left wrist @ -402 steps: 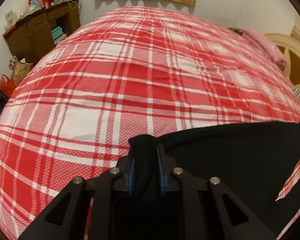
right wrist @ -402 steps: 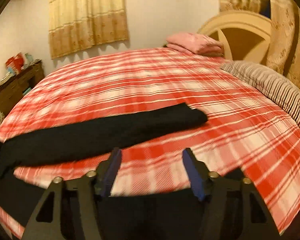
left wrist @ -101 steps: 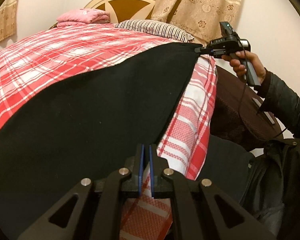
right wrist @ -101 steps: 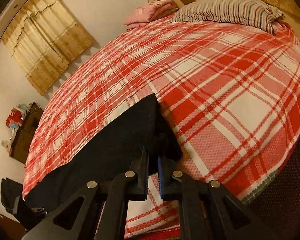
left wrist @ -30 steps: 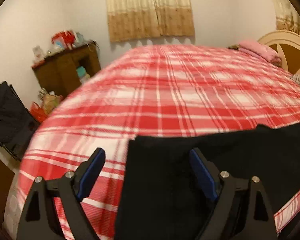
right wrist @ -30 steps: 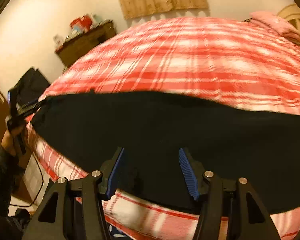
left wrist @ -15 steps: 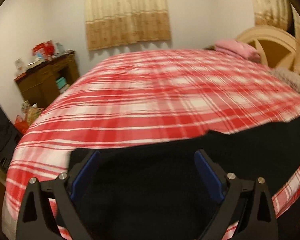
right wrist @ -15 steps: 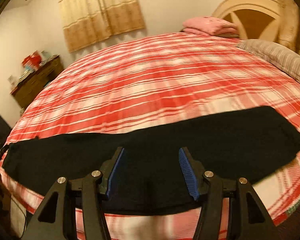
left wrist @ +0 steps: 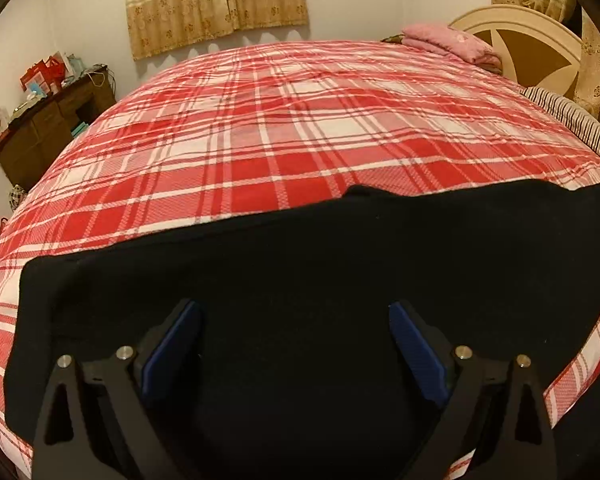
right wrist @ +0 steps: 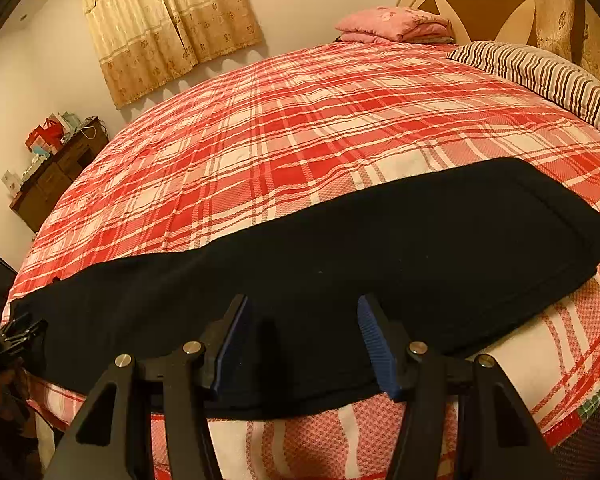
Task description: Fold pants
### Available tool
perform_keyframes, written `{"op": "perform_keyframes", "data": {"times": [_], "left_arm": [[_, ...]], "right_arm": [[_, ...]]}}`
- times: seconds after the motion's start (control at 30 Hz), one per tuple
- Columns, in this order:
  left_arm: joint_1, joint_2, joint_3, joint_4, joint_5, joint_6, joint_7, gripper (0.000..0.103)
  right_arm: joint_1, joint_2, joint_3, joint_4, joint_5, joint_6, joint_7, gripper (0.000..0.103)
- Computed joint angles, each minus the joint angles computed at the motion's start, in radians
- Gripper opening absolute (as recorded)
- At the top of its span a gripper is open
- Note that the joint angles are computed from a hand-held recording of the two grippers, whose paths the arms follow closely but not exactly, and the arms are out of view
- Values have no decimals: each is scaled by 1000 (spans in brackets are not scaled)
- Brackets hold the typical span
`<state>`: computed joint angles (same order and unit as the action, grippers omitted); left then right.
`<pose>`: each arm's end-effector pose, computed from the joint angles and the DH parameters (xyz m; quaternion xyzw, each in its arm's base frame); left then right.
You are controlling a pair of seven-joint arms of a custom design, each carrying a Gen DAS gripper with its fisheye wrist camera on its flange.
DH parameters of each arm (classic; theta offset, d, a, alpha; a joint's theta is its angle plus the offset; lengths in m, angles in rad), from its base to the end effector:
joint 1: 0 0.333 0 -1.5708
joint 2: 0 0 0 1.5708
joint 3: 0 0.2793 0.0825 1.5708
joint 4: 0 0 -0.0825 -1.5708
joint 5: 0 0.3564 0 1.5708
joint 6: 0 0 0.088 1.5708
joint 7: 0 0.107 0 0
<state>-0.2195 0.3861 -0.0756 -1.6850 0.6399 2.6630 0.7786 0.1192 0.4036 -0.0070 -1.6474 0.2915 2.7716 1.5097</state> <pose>0.6319 -0.2037 0.4185 -0.6717 0.6537 -0.2220 0.2689 0.6727 0.0639 0.4421 -0.6399 0.6780 -0.1710 0.3189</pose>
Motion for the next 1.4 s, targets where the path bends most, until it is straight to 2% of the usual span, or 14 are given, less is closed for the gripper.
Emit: {"op": "perform_keyframes", "data": {"times": [0.07,0.13,0.2,0.33,0.43,0.67,0.83,0.9,0.93,1.0,1.13,1.4], "left_arm": [[-1,0,-4,5,-8,-9,4,98],[-1,2,-9,13,-17,-17,11,98],[-3,10,-11,28,-22,-25,18,98],[-14,34,-13,72,-31,-31,34,98],[-23,51,-16,105,-38,-36,52,98],[-46,120,-24,221,-74,-61,115,98],[-63,203,-34,340,-127,-91,179,98],[-65,237,-43,385,-155,-104,213,98],[-67,257,-46,412,-171,-114,228,98],[-73,286,-48,453,-197,-131,250,98],[-89,315,-43,503,-221,-151,283,98],[-120,375,-33,613,-247,-172,305,99]], "right_arm": [[28,-14,-26,-11,-41,7,39,57],[39,-30,-24,-30,-60,41,42,57],[41,-40,-7,-36,-62,60,17,57],[15,-28,73,-3,12,26,-125,57],[16,-10,105,16,72,16,-204,58],[74,38,80,63,69,-19,-213,58],[73,67,77,101,74,-45,-207,58],[89,110,41,163,29,-141,-145,63],[71,123,57,174,19,-164,-132,63],[66,99,66,128,52,-116,-177,63],[59,73,70,104,61,-113,-186,64],[36,-16,45,-18,106,16,-131,63]]}}
